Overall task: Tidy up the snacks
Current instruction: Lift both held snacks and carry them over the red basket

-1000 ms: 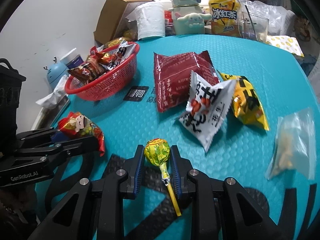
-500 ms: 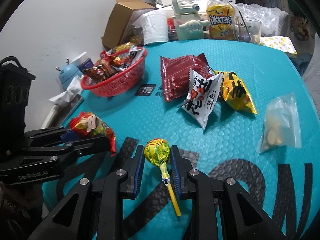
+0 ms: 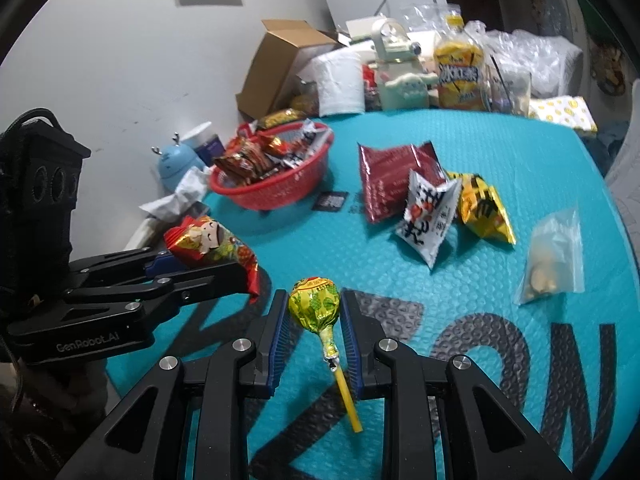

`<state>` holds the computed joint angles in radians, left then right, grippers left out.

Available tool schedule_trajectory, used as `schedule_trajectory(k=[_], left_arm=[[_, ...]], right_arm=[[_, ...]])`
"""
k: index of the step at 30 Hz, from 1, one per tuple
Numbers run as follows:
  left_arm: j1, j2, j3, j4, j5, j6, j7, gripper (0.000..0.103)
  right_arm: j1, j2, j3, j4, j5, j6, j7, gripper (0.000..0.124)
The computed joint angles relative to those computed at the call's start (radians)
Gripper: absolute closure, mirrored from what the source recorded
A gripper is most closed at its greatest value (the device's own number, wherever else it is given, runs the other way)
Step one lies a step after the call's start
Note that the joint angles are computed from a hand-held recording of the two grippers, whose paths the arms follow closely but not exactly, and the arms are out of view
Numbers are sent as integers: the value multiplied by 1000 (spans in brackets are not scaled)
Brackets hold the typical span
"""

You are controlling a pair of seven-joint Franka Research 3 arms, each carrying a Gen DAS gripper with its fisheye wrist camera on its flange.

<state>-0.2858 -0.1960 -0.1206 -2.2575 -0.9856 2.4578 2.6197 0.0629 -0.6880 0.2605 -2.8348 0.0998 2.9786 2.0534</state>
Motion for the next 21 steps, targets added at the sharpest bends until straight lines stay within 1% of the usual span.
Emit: schedule_trajectory(k=[4,8,12,16,21], left_arm=[[-2,-18,8,1,-32,17,24,71],[2,-21,16,17,-46,27,30,71],[7,-14,20,41,-55,43,40,71],[9,-4,19,71,-67,75,60,71],[17,25,16,119,-77,93,69,71]], right_arm=[[3,-12,1,18,-11,3,-15,98],[8,6,-11,47,-13,14,-43,98],[19,43,-32,86,-10,33,-87,99],[14,82,-35,131,-12,49,-126,98],[15,144,-54,198,-10,66,-188,98]])
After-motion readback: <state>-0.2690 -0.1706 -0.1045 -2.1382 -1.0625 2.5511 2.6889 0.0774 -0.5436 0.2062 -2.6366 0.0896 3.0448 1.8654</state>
